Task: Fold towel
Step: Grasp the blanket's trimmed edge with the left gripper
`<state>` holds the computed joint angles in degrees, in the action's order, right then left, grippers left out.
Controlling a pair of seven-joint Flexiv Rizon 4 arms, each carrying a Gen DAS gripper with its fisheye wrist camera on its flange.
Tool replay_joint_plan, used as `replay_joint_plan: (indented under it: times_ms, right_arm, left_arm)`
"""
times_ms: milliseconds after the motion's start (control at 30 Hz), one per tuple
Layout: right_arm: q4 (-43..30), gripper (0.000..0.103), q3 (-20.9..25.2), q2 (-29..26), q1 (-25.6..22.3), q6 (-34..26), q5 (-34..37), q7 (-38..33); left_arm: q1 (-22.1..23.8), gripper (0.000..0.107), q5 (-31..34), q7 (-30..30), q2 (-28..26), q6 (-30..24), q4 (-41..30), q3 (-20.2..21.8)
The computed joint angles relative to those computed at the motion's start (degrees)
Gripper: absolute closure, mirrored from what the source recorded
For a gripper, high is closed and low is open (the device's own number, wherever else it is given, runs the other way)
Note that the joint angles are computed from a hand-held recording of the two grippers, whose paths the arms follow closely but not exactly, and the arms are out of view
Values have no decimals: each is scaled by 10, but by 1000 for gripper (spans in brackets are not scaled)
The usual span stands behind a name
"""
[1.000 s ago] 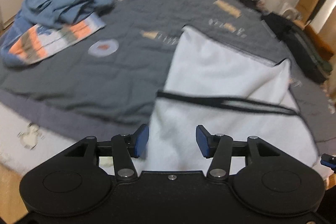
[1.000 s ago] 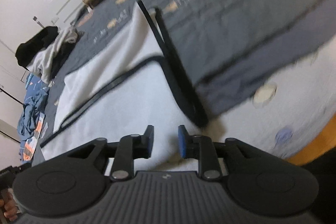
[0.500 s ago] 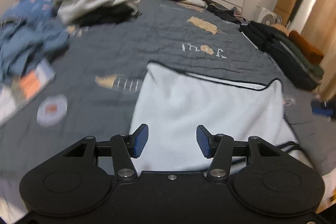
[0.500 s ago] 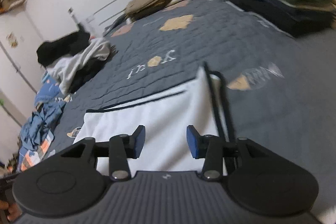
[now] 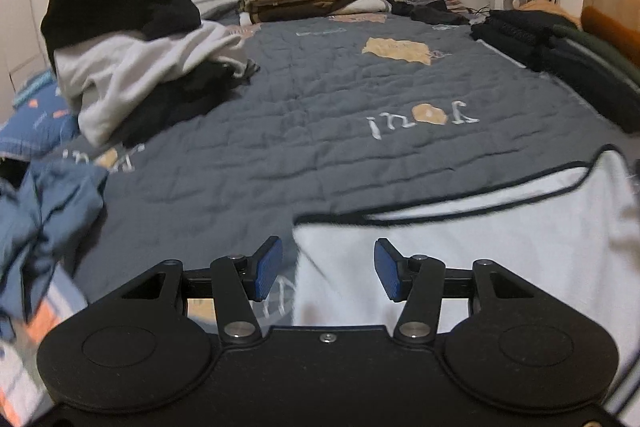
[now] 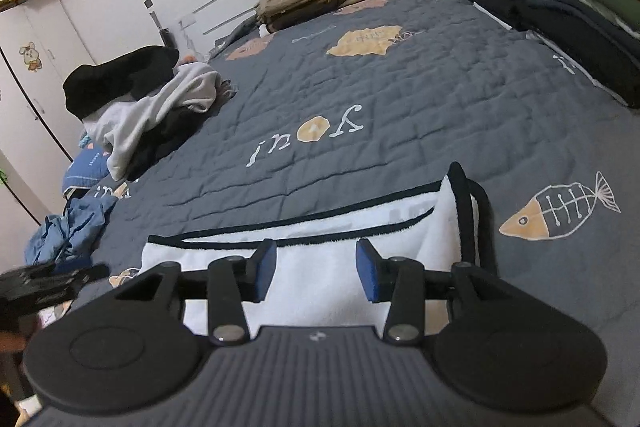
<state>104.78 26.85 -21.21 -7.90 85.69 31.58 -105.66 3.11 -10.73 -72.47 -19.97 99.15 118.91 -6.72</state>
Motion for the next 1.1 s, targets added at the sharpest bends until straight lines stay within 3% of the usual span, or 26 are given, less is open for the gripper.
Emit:
replay_joint_plan:
  times_ms: [167,433,600,767,833,967,1100]
  right_arm:
    - [-3,60,-5,-4,2,-5,6,14]
    - [-15,60,-8,-15,2,-14,10,16]
    - [-16,60,-9,-16,1,-20,16,18]
    - [-12,60,-12,-10,2,-26,23,13]
    - [-11,60,-13,-8,3,-27,27,10]
    - [-10,60,-18,-5,5,-31,34,6]
    - [-11,60,-22,-3,6,-31,43,1]
  left_arm:
    - [-17,56,-6,7,-51,-36,-59,21]
    - [-7,56,-22,10,-84,-53,-84,6]
    - [31,58,-36,19,-89,-52,-78,-38]
    - [68,90,-55,27,-91,-56,-73,-83]
    - [79,97,-60,30,-94,-54,-71,-98]
    - [59,102,-55,16,-99,-21,-73,-80]
    - [61,103,-55,-35,-103,26,-74,-73]
